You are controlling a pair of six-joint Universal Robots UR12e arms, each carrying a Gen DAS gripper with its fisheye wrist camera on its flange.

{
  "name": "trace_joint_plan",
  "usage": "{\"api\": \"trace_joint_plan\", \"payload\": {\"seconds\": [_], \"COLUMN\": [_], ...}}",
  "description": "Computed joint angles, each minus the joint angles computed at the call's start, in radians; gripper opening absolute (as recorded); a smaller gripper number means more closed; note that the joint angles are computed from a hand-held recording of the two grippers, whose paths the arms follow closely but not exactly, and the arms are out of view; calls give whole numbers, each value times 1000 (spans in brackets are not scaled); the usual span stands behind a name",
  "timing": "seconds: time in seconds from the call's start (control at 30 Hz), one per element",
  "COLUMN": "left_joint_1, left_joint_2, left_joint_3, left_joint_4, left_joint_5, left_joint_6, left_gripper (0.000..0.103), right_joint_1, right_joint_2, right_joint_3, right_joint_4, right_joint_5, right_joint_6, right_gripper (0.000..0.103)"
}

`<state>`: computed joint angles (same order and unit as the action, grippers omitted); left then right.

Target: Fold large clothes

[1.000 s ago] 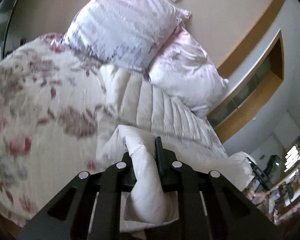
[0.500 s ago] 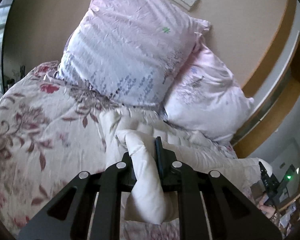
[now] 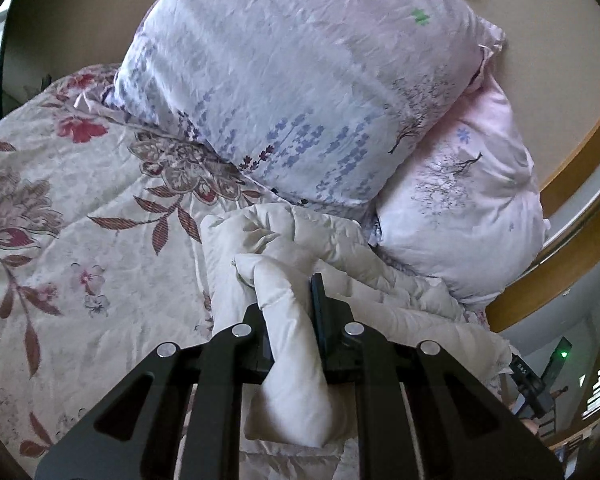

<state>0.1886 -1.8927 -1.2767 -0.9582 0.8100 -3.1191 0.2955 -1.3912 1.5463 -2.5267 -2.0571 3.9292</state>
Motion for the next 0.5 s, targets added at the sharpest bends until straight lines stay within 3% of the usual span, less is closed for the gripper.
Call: {"api": "trace_joint_plan", "payload": {"seconds": [0.33, 0.4, 0.5], "left_joint_1": [-3, -3, 1], "left_joint_2": [-37, -44, -54], "left_joint_3": [28, 34, 37], "left_joint_4": [9, 9, 20], "left_joint_5": [-56, -69, -117], "left_joint_6": [-45, -53, -86], "left_gripper": [14, 20, 38], "right_joint_1": [-40, -46, -62], "right_joint_2": [3, 4, 5], "right_joint_3": [4, 2, 5], "right_joint_4": [-28, -29, -49], "right_joint_5": [84, 98, 137], "right_joint_6": [73, 90, 124], "right_gripper": [18, 20, 31]}}
